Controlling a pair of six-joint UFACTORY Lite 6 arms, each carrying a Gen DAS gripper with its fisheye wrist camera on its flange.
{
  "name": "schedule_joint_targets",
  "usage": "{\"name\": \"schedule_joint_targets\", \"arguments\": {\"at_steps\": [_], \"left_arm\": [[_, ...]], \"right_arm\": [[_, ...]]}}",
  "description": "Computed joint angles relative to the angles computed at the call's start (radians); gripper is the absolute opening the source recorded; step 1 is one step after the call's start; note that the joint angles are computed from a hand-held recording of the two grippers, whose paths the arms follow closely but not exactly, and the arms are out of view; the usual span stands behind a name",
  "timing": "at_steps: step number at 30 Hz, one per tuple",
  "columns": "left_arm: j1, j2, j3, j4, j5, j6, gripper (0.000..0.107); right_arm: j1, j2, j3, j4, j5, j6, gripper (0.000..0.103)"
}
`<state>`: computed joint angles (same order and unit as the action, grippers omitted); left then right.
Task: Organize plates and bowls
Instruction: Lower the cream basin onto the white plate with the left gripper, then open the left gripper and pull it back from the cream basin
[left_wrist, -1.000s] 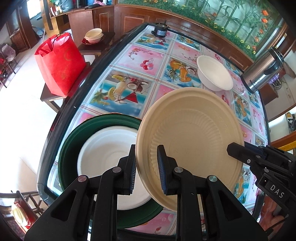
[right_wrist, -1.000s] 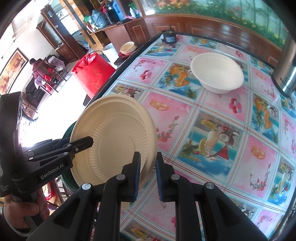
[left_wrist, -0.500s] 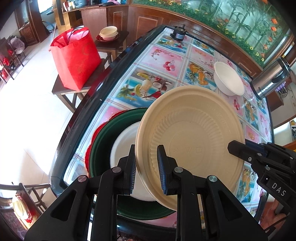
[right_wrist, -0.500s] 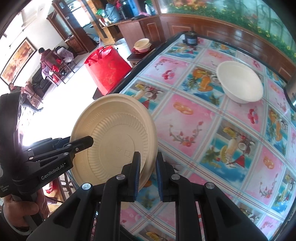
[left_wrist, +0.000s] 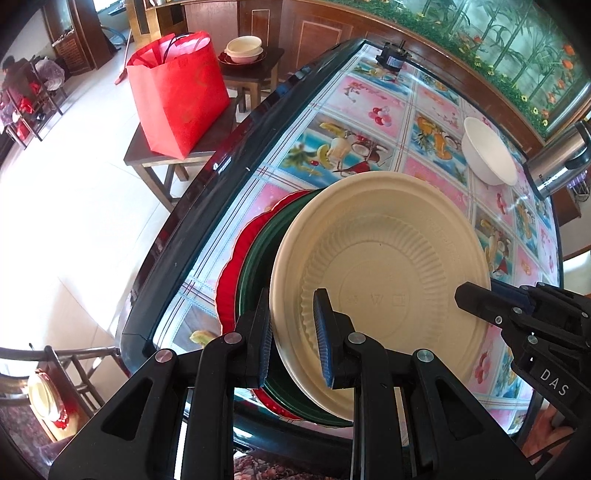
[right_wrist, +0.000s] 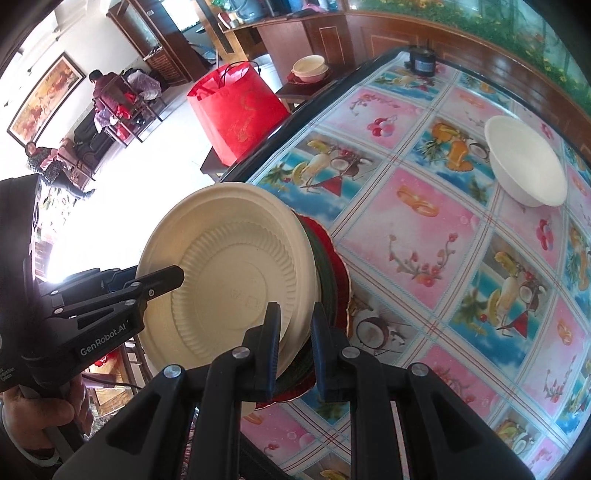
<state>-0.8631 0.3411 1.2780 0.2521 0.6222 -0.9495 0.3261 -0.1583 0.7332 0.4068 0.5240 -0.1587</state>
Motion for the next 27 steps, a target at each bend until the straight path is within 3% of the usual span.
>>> {"name": "schedule_joint_targets", "arguments": {"at_steps": [19, 22, 27], "left_arm": [[0.0, 0.044, -0.004, 0.004, -0.011, 0.004, 0.021], [-0.004, 0.042, -0.003, 0.013, -0.01, -0.007, 0.032], [-0.015, 0.038, 0.006, 0.025, 0.001, -0.026, 0.037]], "right_arm": [[0.035, 0.076, 0.002, -0.061, -0.053, 0.054, 0.017], [0.039, 0.072, 0.002, -0.029, -0.048, 0.018, 0.028], [0.04, 0.045, 0.001, -0.032, -0.038, 0.022, 0.041]]}}
